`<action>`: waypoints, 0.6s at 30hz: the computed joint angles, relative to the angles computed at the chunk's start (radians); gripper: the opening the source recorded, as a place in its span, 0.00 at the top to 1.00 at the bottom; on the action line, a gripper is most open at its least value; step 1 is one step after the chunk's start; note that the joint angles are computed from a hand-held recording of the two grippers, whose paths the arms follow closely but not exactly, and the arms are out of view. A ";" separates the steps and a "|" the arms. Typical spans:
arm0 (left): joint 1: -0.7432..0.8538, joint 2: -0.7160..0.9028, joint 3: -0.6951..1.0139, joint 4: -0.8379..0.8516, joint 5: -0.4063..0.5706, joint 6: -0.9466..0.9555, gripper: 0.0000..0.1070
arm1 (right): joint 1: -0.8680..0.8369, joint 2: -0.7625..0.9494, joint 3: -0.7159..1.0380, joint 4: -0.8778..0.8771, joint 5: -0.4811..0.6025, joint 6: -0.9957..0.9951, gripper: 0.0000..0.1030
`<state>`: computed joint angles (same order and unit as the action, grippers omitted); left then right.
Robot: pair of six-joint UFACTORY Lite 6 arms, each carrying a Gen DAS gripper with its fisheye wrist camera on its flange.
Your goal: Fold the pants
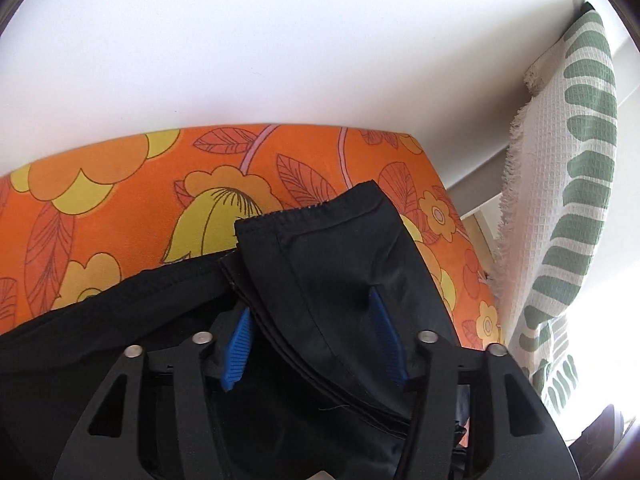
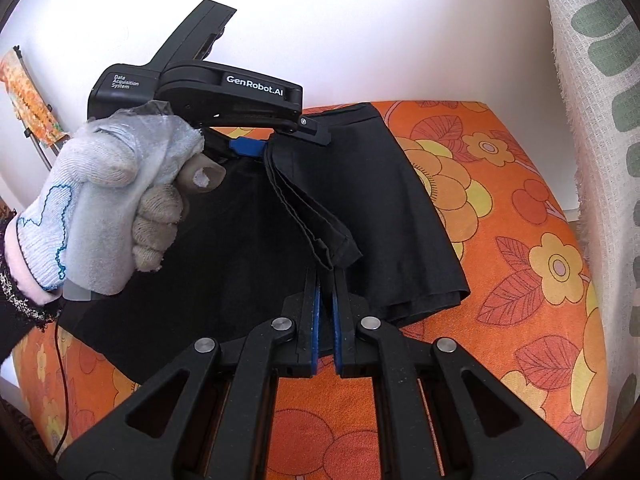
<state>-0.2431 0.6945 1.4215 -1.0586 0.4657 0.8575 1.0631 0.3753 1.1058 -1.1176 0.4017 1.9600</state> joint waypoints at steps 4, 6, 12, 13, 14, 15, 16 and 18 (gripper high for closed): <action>-0.014 -0.047 -0.051 -0.024 -0.060 0.055 0.93 | 0.014 -0.007 0.003 0.023 0.013 -0.022 0.95; -0.011 -0.089 -0.090 -0.058 -0.075 0.110 0.95 | 0.022 -0.015 0.005 0.033 0.019 -0.026 0.95; 0.045 -0.227 -0.152 0.003 -0.021 0.131 0.96 | 0.074 -0.011 0.103 0.166 0.071 -0.160 0.95; 0.062 -0.257 -0.164 0.018 -0.008 0.128 0.96 | 0.090 -0.002 0.140 0.198 0.091 -0.195 0.95; 0.084 -0.286 -0.175 0.037 0.013 0.123 0.96 | 0.105 0.010 0.180 0.225 0.108 -0.226 0.95; 0.114 -0.313 -0.192 0.030 0.033 0.148 0.96 | 0.119 0.024 0.224 0.249 0.124 -0.253 0.95; 0.143 -0.338 -0.212 0.020 0.050 0.175 0.96 | 0.132 0.042 0.273 0.276 0.137 -0.282 0.95; 0.226 -0.390 -0.256 0.011 0.095 0.244 0.96 | 0.157 0.085 0.378 0.325 0.158 -0.334 0.95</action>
